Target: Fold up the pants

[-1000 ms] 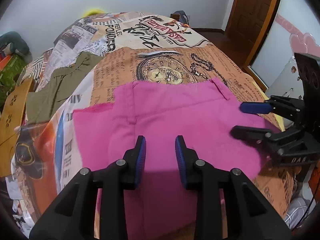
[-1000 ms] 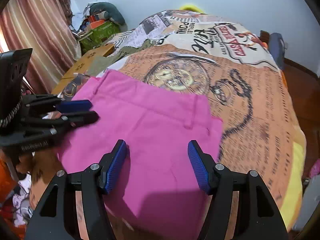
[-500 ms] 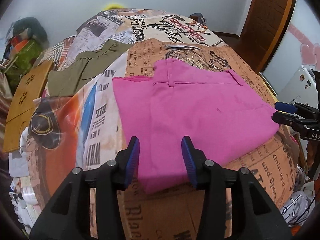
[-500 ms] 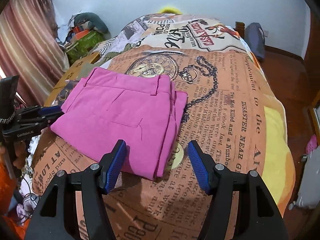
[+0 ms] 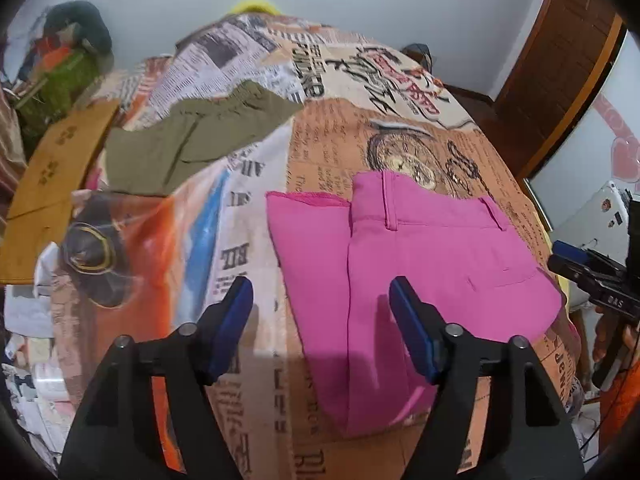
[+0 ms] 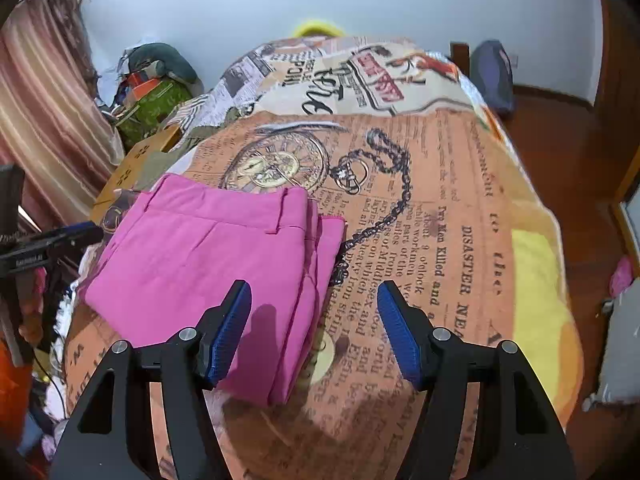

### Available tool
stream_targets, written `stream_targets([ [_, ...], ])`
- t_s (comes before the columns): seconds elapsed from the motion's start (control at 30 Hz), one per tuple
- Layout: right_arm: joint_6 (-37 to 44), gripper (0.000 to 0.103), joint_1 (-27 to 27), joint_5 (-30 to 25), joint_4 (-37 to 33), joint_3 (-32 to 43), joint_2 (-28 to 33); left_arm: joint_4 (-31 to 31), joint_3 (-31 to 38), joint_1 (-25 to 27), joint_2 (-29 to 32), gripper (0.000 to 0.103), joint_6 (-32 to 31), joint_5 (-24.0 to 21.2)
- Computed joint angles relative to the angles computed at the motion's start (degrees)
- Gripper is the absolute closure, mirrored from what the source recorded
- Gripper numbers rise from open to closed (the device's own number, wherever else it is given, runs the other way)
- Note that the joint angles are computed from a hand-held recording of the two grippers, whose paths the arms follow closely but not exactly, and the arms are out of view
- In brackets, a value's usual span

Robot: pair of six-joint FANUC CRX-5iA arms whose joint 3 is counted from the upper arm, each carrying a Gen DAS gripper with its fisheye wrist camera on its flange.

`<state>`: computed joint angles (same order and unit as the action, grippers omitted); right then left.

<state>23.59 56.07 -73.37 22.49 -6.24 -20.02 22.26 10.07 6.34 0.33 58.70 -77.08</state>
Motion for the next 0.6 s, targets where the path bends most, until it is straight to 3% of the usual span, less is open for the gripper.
stream_targets([
  [0.13, 3.06, 0.041, -3.03, 1.73, -4.76, 0.88, 1.41, -1.93, 1.62, -1.52, 2.65, 0.031, 1.95, -1.55],
  [0.6, 11.86, 0.041, -11.59, 8.17, -17.26, 2.44, 3.93, 5.26, 3.18, -0.83, 7.70, 0.030, 3.09, -3.75],
])
